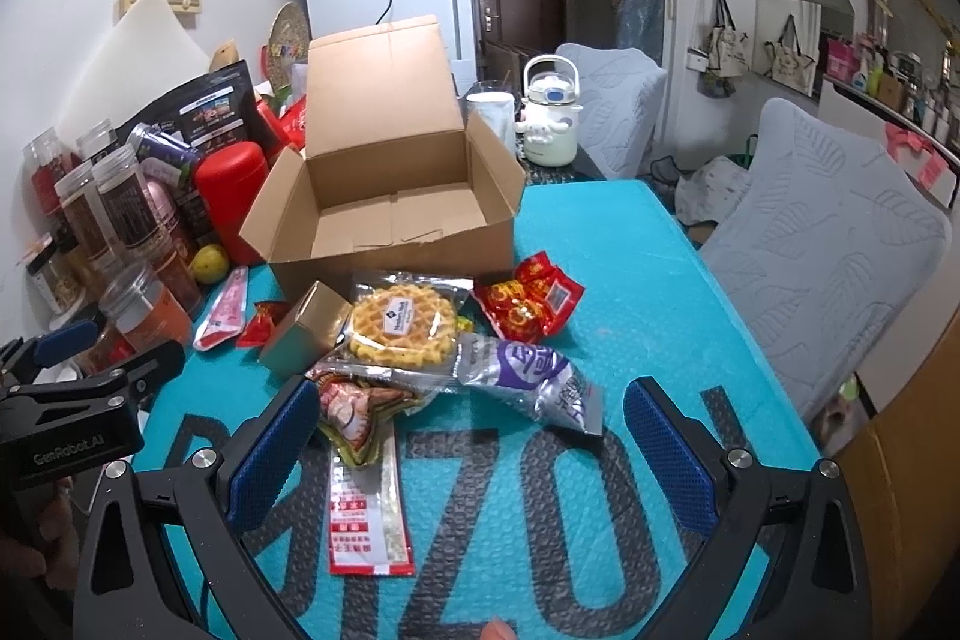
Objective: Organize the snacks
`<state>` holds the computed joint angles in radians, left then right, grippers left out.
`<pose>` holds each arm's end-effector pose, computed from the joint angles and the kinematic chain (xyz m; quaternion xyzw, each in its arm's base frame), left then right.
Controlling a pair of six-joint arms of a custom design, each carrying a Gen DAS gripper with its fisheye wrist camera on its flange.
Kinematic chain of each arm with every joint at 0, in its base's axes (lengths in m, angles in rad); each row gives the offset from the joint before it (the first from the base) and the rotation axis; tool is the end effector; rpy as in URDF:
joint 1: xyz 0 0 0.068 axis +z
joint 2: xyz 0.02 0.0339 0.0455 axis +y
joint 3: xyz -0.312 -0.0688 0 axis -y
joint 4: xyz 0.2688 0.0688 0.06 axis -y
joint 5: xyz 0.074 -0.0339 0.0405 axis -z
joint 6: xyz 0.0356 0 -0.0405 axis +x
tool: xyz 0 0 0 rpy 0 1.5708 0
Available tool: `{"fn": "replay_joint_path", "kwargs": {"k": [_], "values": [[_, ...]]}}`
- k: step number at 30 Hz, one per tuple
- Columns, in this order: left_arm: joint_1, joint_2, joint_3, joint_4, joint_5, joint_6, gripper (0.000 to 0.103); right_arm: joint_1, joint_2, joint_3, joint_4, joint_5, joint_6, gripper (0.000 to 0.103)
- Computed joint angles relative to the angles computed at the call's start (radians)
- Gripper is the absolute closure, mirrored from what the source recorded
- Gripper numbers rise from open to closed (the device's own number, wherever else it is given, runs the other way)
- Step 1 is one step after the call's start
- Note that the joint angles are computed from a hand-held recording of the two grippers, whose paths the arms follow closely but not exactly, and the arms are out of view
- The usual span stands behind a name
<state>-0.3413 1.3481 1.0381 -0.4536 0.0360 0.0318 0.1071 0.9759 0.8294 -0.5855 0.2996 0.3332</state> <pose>0.2865 -0.1031 0.3172 0.1775 0.9022 -0.0769 0.3854 0.2001 0.0110 0.3198 0.1623 0.8905 -0.0451 0.4227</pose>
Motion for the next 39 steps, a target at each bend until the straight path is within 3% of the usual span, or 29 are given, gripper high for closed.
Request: {"fn": "replay_joint_path", "kwargs": {"k": [39], "values": [[-0.052,0.012,-0.025,0.057,-0.026,0.035,0.0,-0.042,0.02,-0.035,0.034,-0.017,-0.039,0.0]]}}
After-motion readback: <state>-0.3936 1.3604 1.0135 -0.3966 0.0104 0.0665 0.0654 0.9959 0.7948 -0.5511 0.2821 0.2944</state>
